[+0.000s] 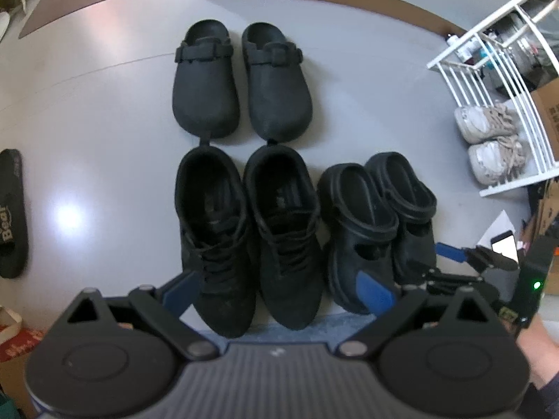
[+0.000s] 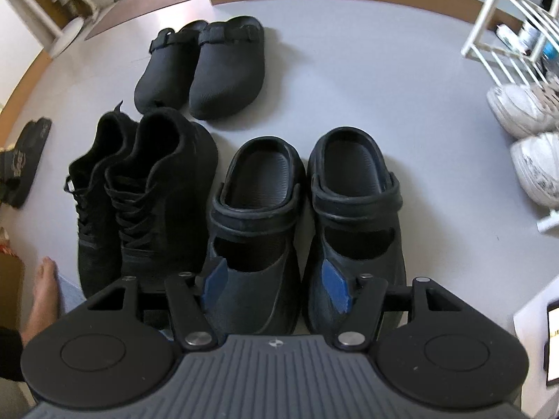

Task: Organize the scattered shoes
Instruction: 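Move the right gripper down over the pair of strapped black clogs, then close the right gripper on the adjacent heels of both black clogs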

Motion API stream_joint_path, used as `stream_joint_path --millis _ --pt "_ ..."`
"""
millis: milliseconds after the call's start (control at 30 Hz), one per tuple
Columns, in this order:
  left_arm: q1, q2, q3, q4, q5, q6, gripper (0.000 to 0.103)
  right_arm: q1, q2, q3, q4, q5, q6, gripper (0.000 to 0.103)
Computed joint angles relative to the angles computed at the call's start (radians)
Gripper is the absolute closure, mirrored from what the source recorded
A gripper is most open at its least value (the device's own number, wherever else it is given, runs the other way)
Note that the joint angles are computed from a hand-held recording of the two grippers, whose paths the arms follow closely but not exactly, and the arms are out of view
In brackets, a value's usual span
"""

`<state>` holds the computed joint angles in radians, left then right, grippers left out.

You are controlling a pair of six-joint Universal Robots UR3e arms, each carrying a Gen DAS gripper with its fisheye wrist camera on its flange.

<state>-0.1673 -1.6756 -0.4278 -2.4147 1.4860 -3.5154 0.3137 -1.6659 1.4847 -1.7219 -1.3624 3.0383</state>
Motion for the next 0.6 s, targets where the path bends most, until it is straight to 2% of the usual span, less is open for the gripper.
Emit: stream_joint_path --millis 100,233,300,433,500,600 --pt "0.015 -0.021 0.046 -0.014 0.003 -0.007 0.005 -0.016 -0.022 0.1 -0.097 0.017 -0.036 0.031" --pt "0.026 -0.034 0.075 -0.013 0.005 -0.003 0.005 -0.016 -0.023 0.218 -0.236 -0.006 -0.073 0.031" --pt "0.023 -0.027 0.054 -0.005 0.013 -0.006 0.005 -0.035 -0.036 0.3 -0.321 0.024 -0.08 0.031" --pt "0.033 0.014 -0.02 0.018 0.002 -0.009 0.005 -0.019 -0.033 0.348 -0.391 -0.002 -0.073 0.031" --pt "0.029 0.019 -0.023 0.017 0.007 -0.007 0.005 -0.026 -0.036 0.367 -0.41 0.018 -0.079 0.031" --pt "0.015 0.013 0.0 0.01 0.014 -0.012 0.005 0.001 -0.016 0.38 -0.463 -0.017 -0.088 0.031"
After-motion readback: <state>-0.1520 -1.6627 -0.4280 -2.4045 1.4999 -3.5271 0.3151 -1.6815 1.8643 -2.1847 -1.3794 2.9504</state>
